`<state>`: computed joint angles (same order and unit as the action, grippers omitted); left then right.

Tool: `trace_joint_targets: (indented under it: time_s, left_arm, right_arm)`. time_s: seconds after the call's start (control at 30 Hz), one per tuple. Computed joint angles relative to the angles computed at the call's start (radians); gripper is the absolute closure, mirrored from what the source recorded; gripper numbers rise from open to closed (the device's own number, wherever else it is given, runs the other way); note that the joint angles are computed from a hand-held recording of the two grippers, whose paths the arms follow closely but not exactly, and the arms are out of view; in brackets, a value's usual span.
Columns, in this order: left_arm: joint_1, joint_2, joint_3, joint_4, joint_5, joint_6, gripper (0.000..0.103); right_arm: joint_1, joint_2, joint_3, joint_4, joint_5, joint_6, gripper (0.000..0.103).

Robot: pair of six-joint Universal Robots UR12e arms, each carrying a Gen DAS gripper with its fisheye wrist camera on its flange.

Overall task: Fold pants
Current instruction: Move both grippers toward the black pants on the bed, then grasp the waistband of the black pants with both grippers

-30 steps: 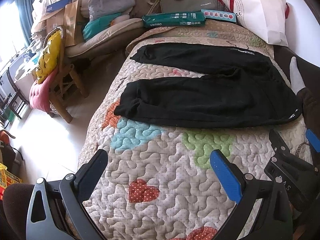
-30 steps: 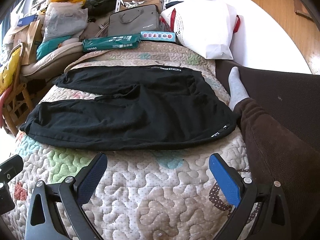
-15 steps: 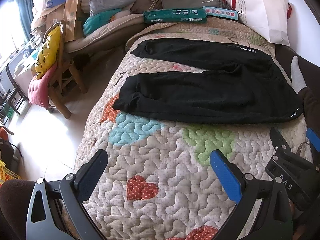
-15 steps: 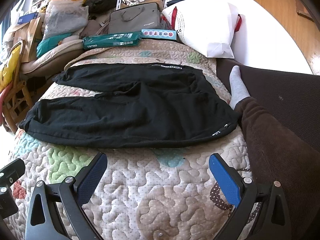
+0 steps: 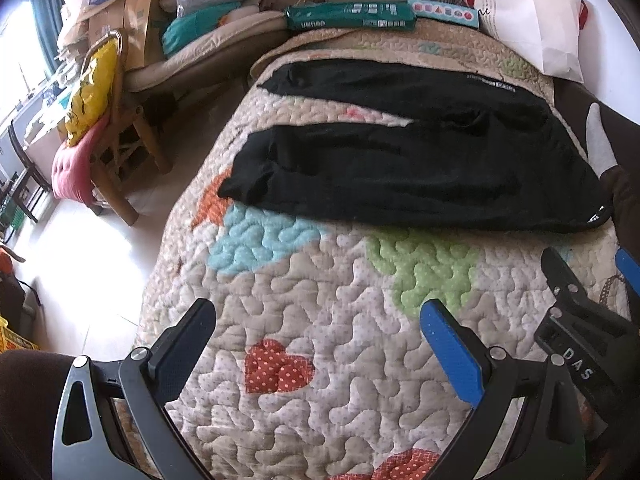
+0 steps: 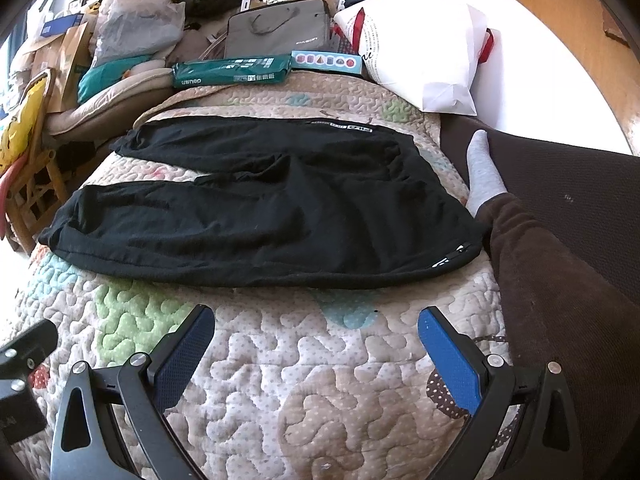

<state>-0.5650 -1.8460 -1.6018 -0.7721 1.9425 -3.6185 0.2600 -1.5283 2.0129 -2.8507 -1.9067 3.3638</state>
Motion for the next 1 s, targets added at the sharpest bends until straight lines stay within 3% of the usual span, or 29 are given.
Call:
trace_joint_targets:
  time_s: [0.23, 0.6, 1.0]
  left_arm:
    - [0.012, -0.005, -0.029, 0.022, -0.021, -0.01, 0.001]
    - [0.041, 0.0, -0.054, -0.014, -0.078, -0.073, 0.001]
    - [0.032, 0.011, -0.094, 0.049, -0.062, -0.044, 0.0]
  right_arm:
    - [-0.003, 0.004, -0.004, 0.027, 0.02, -0.003, 0.0]
    - [-0.001, 0.005, -0.005, 0.031, 0.018, -0.009, 0.0]
    - [0.001, 0.007, -0.005, 0.034, 0.017, -0.016, 0.0]
